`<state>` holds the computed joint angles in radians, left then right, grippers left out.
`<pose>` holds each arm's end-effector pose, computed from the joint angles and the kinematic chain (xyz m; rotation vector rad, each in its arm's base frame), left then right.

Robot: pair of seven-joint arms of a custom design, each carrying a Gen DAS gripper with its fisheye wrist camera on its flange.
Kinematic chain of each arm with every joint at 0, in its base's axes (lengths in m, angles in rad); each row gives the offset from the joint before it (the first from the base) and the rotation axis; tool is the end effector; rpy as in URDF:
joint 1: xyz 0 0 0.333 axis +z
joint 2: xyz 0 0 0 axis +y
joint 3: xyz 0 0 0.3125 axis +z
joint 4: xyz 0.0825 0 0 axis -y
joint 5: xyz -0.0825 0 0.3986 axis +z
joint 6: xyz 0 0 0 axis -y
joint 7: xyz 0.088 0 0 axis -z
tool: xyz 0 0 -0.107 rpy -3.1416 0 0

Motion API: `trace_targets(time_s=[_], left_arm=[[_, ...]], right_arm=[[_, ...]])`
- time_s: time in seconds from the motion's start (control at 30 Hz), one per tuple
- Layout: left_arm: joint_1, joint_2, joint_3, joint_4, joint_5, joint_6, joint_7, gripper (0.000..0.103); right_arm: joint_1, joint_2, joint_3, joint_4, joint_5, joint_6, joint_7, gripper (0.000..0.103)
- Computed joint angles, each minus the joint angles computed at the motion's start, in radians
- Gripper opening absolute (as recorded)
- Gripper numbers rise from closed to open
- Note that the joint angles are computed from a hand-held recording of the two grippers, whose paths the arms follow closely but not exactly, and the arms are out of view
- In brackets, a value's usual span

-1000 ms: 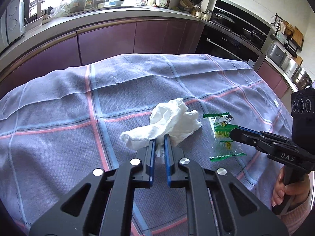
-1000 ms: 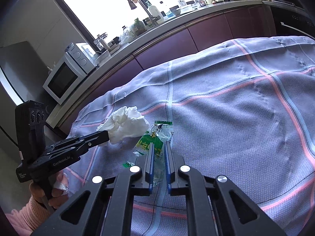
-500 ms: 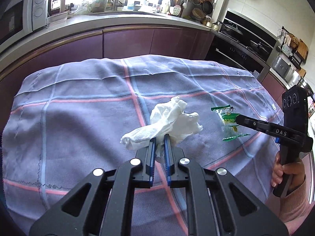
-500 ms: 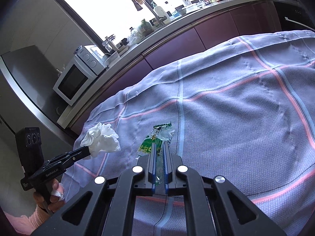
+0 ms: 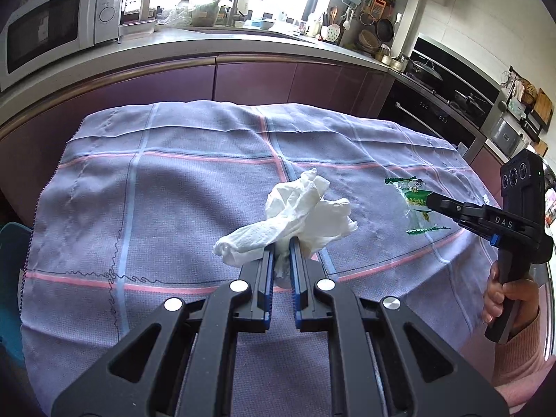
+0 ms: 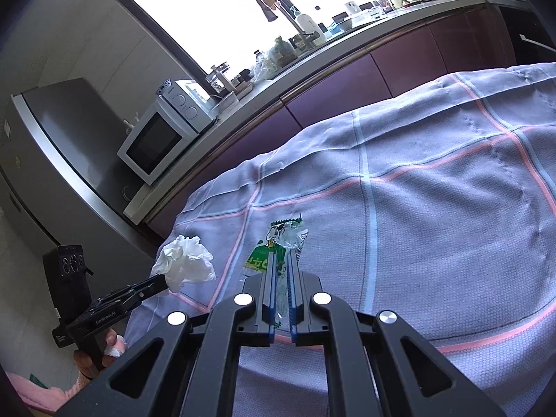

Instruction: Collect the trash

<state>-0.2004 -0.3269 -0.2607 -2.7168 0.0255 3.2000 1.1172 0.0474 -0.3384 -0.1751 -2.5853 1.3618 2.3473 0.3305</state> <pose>0.4012 -0.2021 0.4055 -1.7998 1.9023 -1.0042 0.4407 -0.0405 0.3801 -1.5770 1.4054 0.0663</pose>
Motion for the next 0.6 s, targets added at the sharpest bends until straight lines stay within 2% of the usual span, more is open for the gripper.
trace_targets(time_s=[0.6], left_arm=[[0.041, -0.225, -0.025, -0.164, -0.001, -0.027, -0.072, 0.009]], right_arm=[[0.081, -0.044, 0.042, -0.025, 0.014, -0.032, -0.006, 0.005]])
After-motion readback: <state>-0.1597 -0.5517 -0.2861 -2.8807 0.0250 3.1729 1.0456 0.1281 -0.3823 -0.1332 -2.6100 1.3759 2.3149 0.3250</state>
